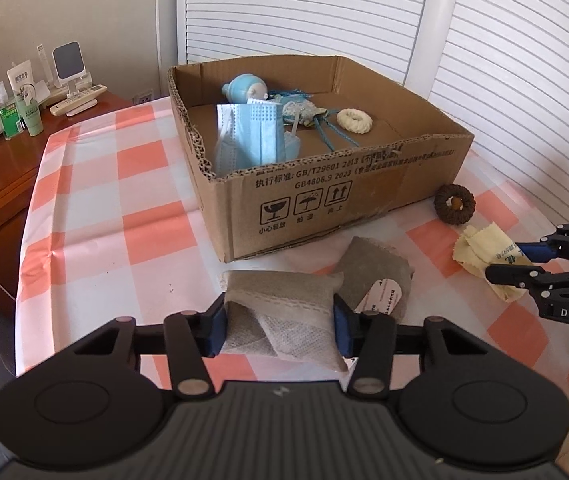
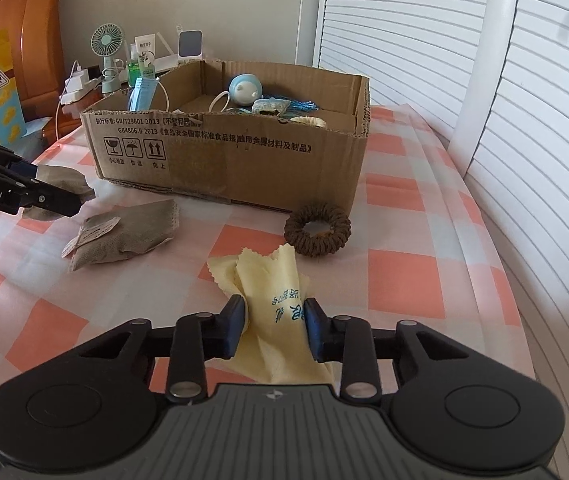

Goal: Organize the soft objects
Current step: 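Close the right gripper on the yellow cloth and pinch it up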

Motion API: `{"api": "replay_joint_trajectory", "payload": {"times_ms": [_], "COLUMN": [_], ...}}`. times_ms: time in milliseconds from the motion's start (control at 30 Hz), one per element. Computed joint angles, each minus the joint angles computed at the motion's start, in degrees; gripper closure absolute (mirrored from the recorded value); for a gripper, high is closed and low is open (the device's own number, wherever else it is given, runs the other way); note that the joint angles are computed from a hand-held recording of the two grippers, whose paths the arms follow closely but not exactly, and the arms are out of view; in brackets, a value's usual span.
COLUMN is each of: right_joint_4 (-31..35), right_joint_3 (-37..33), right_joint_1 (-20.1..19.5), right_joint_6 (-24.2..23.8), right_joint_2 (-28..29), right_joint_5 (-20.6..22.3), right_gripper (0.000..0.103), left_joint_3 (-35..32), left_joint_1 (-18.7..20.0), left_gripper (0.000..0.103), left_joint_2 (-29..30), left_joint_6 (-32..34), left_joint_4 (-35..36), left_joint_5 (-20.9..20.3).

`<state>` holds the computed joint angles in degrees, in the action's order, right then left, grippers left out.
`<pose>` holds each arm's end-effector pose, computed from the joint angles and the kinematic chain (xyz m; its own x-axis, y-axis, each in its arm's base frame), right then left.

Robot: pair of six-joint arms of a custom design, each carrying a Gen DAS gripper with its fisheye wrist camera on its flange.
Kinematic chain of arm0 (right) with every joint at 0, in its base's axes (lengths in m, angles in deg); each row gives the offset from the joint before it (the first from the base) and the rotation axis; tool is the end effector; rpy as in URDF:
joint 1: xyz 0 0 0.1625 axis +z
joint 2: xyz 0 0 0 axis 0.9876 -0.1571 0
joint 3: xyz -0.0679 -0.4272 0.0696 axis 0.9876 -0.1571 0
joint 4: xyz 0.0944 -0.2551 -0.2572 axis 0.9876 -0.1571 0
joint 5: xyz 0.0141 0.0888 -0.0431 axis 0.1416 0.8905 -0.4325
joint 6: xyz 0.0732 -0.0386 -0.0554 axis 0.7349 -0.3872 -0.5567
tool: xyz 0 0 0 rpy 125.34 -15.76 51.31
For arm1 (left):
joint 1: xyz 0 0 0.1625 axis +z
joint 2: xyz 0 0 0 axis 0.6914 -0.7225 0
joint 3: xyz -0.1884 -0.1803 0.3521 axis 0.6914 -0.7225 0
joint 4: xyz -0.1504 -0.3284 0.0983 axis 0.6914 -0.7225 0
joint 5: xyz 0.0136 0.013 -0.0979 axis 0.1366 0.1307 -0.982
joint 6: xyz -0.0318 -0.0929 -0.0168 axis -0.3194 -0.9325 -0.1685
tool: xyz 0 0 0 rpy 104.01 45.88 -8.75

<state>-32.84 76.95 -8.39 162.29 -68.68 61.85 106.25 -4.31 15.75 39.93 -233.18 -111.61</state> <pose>0.0204 -0.3225 0.1628 -0.6480 -0.2855 0.7061 -0.6530 0.6854 -0.3222 -0.1542 -0.3847 0.0382 -0.7107 0.3654 -0.6012 0.6279 0.7148 -0.3079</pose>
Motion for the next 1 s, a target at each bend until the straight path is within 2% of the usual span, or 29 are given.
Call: {"api": "replay_joint_trajectory", "payload": {"times_ms": [133,200,267,300,333,400,533,567,600,667,700,767,933,1000], "right_joint_4": [0.6,1.5,1.4,2.2,2.3,3.7,5.0,4.7,3.7,1.4,0.6,1.3,1.6,1.6], "right_joint_3": [0.4,0.1,0.6,0.5,1.0,1.1,0.5,0.6,1.0,1.9,2.3,2.0,1.0,0.9], "right_joint_1": [0.3,0.5,-0.3,-0.6,-1.4,-2.5,-2.9,-2.8,-2.7,-2.5,-2.7,-3.1,-2.3,-2.1], "right_joint_6": [-1.3,-1.6,-1.3,-1.0,-0.8,-0.4,0.1,-0.4,-1.2,-3.8,-4.8,-5.0,-4.9,-5.2], "right_joint_2": [-1.2,-1.1,-1.6,-1.6,-2.1,-2.6,-1.0,-0.3,0.2,1.0,1.0,1.0,0.2,0.1], "right_joint_5": [-0.4,0.2,-0.6,-0.8,-2.0,-3.7,-3.8,-3.6,-3.2,-3.1,-3.6,-4.4,-3.5,-3.1], "right_gripper": [0.072,0.069,0.051,0.036,0.030,0.024,0.024,0.022,0.015,0.013,0.014,0.021,0.071,0.077], "left_joint_3": [1.2,1.6,2.0,2.2,2.3,2.6,2.7,2.7,2.7,2.6,2.6,2.4,2.2,2.2], "left_joint_1": [-1.5,-2.2,-2.6,-2.9,-3.0,-3.1,-3.2,-3.2,-3.2,-3.1,-3.1,-3.0,-2.9,-2.9], "left_gripper": [0.053,0.053,0.053,0.053,0.053,0.053,0.053,0.053,0.053,0.053,0.053,0.053,0.053,0.053], "left_joint_2": [-1.1,-1.3,-1.3,-1.3,-1.3,-1.3,-1.3,-1.3,-1.3,-1.2,-1.1,-1.0,-1.0,-1.1], "left_joint_6": [-0.3,-0.8,-1.3,-1.8,-2.0,-2.4,-2.7,-2.7,-2.8,-2.7,-2.7,-2.8,-2.4,-2.2], "left_joint_4": [0.3,0.2,0.0,-0.1,-0.1,-0.1,0.1,0.1,0.1,0.1,0.1,0.1,0.0,-0.1], "left_joint_5": [0.4,0.8,1.1,1.1,1.1,1.0,0.8,0.7,0.6,0.5,0.4,0.2,0.0,-0.1]}}
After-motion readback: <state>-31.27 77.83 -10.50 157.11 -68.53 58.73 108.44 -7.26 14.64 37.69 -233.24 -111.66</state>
